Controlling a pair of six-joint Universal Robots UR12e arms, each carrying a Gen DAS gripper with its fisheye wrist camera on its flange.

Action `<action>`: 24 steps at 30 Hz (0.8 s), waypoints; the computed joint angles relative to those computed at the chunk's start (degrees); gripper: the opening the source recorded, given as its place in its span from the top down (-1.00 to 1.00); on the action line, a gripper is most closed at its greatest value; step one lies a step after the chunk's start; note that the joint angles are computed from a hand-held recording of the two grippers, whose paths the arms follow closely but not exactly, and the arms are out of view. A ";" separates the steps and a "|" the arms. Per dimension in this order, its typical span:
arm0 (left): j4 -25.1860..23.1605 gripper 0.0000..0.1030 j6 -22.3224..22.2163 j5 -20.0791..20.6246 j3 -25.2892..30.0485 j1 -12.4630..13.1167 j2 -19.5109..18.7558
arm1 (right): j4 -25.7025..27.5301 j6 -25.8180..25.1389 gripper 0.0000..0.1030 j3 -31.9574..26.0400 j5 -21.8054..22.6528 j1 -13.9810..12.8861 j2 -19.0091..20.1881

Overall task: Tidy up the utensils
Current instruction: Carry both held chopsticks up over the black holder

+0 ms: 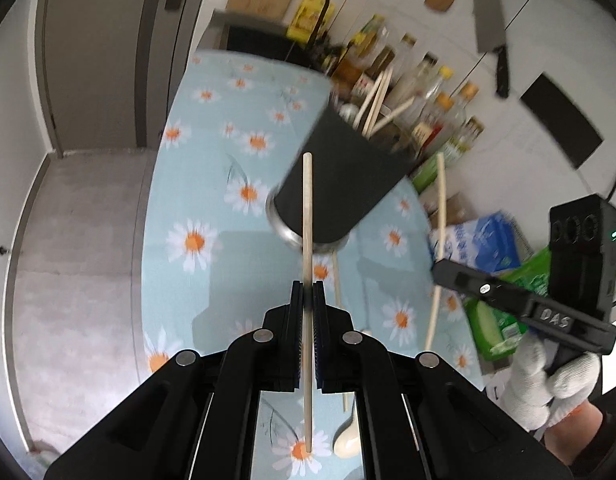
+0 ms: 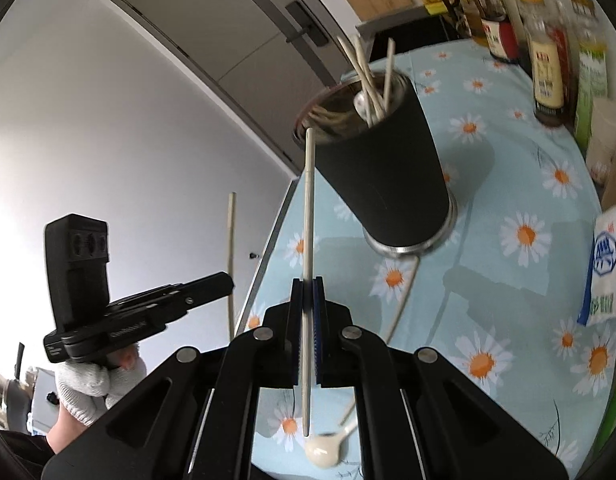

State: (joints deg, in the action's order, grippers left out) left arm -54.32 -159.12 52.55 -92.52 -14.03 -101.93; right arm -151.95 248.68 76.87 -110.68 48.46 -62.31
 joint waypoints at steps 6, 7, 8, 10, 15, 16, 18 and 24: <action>6.00 0.93 -0.83 -4.69 0.19 0.67 -0.54 | 2.56 -0.89 0.89 -3.33 -5.89 0.45 1.21; 6.79 0.93 -0.85 -5.85 0.35 0.73 -0.66 | 2.80 -0.88 0.89 -3.67 -6.60 0.47 1.28; 6.89 0.93 -0.31 -6.86 0.71 0.71 -0.83 | 3.08 -1.18 0.89 -4.23 -7.33 0.41 1.54; 7.58 0.93 0.42 -7.33 1.34 0.43 -1.13 | 4.29 -1.12 0.89 -4.91 -8.56 0.39 1.58; 8.95 0.93 1.85 -9.01 3.37 -0.17 -2.08 | 4.16 -1.73 0.89 -6.01 -12.52 0.31 1.77; 9.16 0.93 2.27 -9.36 3.88 -0.33 -2.29 | 4.20 -1.80 0.89 -6.29 -13.52 0.44 1.82; 10.19 0.93 2.41 -10.05 4.76 -0.63 -2.73 | 4.26 -1.68 0.89 -6.56 -15.46 0.50 1.81; 13.44 0.93 1.48 -12.07 7.33 -1.30 -4.31 | 2.74 -1.78 0.89 -6.27 -20.57 0.01 1.23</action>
State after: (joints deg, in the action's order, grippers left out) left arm -40.89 -157.64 40.48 -85.19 -15.33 -106.24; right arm -149.22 246.90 70.60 -131.25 48.47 -61.08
